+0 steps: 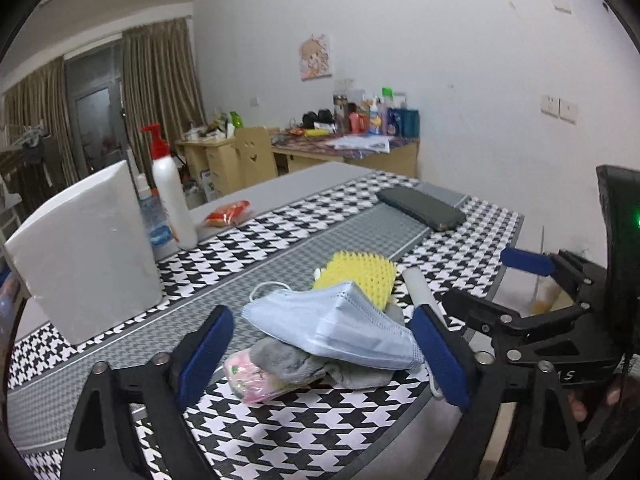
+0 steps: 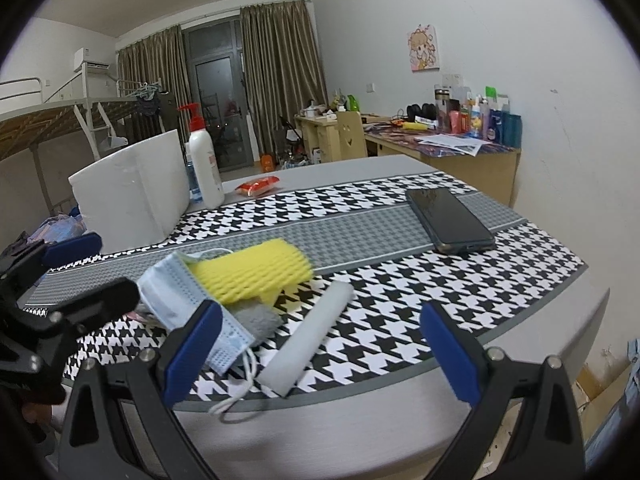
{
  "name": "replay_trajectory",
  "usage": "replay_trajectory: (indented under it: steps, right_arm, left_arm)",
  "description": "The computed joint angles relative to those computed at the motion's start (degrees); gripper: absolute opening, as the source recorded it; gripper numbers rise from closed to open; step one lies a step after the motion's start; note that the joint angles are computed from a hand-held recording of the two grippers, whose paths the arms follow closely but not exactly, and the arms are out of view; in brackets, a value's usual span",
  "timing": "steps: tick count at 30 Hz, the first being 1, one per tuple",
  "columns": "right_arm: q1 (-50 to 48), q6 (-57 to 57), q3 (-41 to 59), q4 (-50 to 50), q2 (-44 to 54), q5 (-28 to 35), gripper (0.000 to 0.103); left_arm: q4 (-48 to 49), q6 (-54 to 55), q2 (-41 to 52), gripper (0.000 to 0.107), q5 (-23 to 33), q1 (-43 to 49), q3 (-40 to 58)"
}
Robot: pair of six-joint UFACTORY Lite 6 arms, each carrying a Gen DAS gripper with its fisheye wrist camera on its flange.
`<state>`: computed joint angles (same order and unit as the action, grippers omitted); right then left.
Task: Organize soft objects
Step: 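Lower the left gripper onto the blue face mask and close it, then lift the blue face mask with the left gripper while the right gripper grasps the white foam stick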
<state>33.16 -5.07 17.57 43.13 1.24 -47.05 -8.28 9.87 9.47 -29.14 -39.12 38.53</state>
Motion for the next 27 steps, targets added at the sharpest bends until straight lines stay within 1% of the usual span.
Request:
replay_trajectory:
  steps: [1, 4, 6, 8, 9, 10, 11, 13, 15, 16, 18, 20, 24, 27]
  right_arm:
    - [-0.5, 0.64, -0.01, -0.82, 0.3, 0.06, 0.101]
    - [-1.98, 2.24, 0.23, -3.25, 1.43, 0.06, 0.101]
    - [-2.87, 3.41, 0.35, -4.97, 2.01, 0.25, 0.101]
    - [-3.32, 3.77, 0.54, -5.83, 2.35, 0.53, 0.101]
    - [-3.61, 3.94, 0.79, -6.26, 2.72, 0.69, 0.101]
    - [-3.84, 4.15, 0.96, -6.69, 2.96, 0.84, 0.101]
    - [-4.15, 4.48, 1.23, -7.35, 3.36, 0.96, 0.101]
    - [-4.62, 4.71, 1.76, -8.09, 4.13, 1.2, 0.101]
    - [-5.04, 5.34, 2.38, -8.95, 5.1, 1.35, 0.101]
    - [-5.15, 5.61, 2.59, -9.19, 5.57, 1.29, 0.101]
    - [-5.43, 6.21, 3.14, -9.56, 6.56, 1.37, 0.101]
    - [-5.61, 6.69, 3.14, -9.72, 6.66, 1.56, 0.101]
    - [-6.21, 6.63, 3.29, -9.63, 6.5, 2.22, 0.101]
    - [-6.55, 7.35, 3.65, -10.6, 6.9, 2.71, 0.101]
  left_arm:
    - [0.49, -0.33, 1.12, 0.083, 0.89, 0.1, 1.21]
    - [-1.02, 1.24, 3.43, 0.077, 1.62, -0.27, 3.46]
    - [-1.92, 2.42, 4.97, 0.071, 2.25, -0.61, 4.95]
    - [-1.27, 2.37, 6.23, 0.063, 3.26, -0.73, 6.18]
    - [-1.35, 2.65, 6.66, 0.06, 3.73, -0.66, 6.61]
    - [-1.5, 2.9, 7.29, 0.054, 4.18, -0.67, 7.14]
    - [-0.95, 2.44, 7.82, 0.045, 4.85, -0.48, 7.62]
    - [2.78, -0.91, 7.96, 0.038, 5.94, 0.48, 7.72]
    - [2.72, -0.73, 7.96, 0.037, 6.07, 0.63, 7.52]
    - [2.86, -0.8, 7.74, 0.033, 6.06, 0.66, 7.17]
    - [4.49, -2.16, 6.89, 0.03, 5.87, 0.74, 6.0]
    - [4.54, -1.94, 5.88, 0.025, 5.82, 0.66, 4.85]
    - [8.06, -5.3, 2.5, 0.022, 4.83, 1.42, 1.64]
    - [12.69, -9.66, 0.04, 0.02, 4.39, 2.79, -0.19]
